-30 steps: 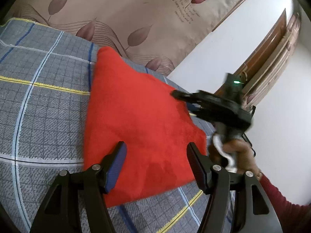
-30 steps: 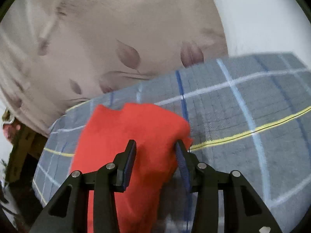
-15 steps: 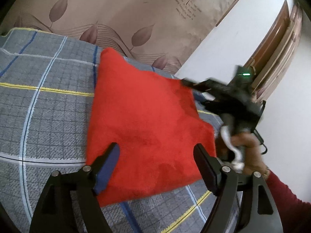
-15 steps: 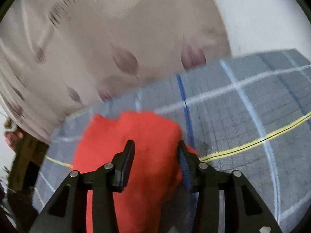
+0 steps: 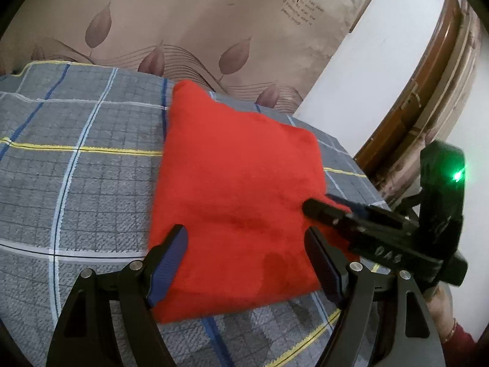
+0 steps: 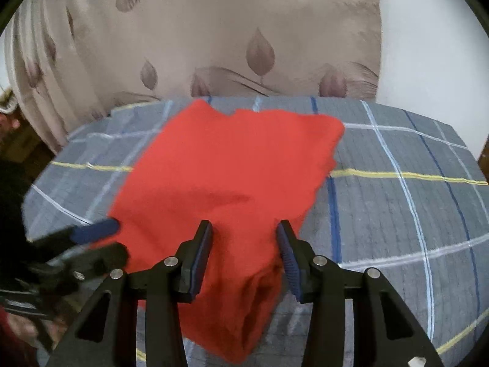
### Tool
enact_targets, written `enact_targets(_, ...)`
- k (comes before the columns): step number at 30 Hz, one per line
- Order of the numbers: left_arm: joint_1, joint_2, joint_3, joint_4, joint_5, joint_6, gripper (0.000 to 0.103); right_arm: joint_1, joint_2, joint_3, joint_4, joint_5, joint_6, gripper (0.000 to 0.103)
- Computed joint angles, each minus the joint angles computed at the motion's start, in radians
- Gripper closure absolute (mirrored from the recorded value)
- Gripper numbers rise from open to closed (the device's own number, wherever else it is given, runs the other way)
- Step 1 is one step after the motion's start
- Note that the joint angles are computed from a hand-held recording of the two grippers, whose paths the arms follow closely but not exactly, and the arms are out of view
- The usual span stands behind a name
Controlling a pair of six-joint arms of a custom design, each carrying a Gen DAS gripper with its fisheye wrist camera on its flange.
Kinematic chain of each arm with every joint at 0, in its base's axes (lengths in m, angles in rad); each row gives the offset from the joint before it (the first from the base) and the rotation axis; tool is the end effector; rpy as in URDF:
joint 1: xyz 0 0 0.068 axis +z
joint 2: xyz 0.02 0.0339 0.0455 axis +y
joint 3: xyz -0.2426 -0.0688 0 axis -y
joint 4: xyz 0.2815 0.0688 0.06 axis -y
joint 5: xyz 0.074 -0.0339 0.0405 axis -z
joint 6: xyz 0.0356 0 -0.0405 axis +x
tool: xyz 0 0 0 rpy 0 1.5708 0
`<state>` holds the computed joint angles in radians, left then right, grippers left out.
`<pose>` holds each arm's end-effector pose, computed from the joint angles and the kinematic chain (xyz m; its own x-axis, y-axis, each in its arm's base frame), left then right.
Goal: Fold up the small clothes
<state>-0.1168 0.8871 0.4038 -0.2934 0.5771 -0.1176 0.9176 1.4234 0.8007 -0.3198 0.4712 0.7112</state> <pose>0.2142 -0.0447 0.1511 -0.7482 -0.0112 -0.6634 0.3991 0.7911 -0.4635 0.2013 0.2365 0.1525 -0.7285 0.0050 -0.6850 -0.0923 0.9901 0.1054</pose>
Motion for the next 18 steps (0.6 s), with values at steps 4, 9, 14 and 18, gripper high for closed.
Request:
enact_targets(4, -0.014, -0.005, 0.000, -0.002, -0.031, -0.002, 0.024, -0.019, 0.048, 0.001, 0.008, -0.029, 0.016, 0.056)
enact_targets(9, -0.029, -0.009, 0.002, -0.007, -0.061, -0.005, 0.024, -0.006, 0.057, 0.011, -0.006, -0.010, 0.024, 0.054)
enact_targets(14, -0.036, -0.022, 0.000, -0.017, -0.077, -0.007, 0.024, -0.001, 0.055, 0.007, -0.004, -0.006, 0.045, 0.050)
enact_targets(18, -0.043, -0.023, 0.003, -0.021, -0.093, -0.007, 0.024, -0.005, 0.044, -0.002, -0.004, -0.002, 0.056, 0.043)
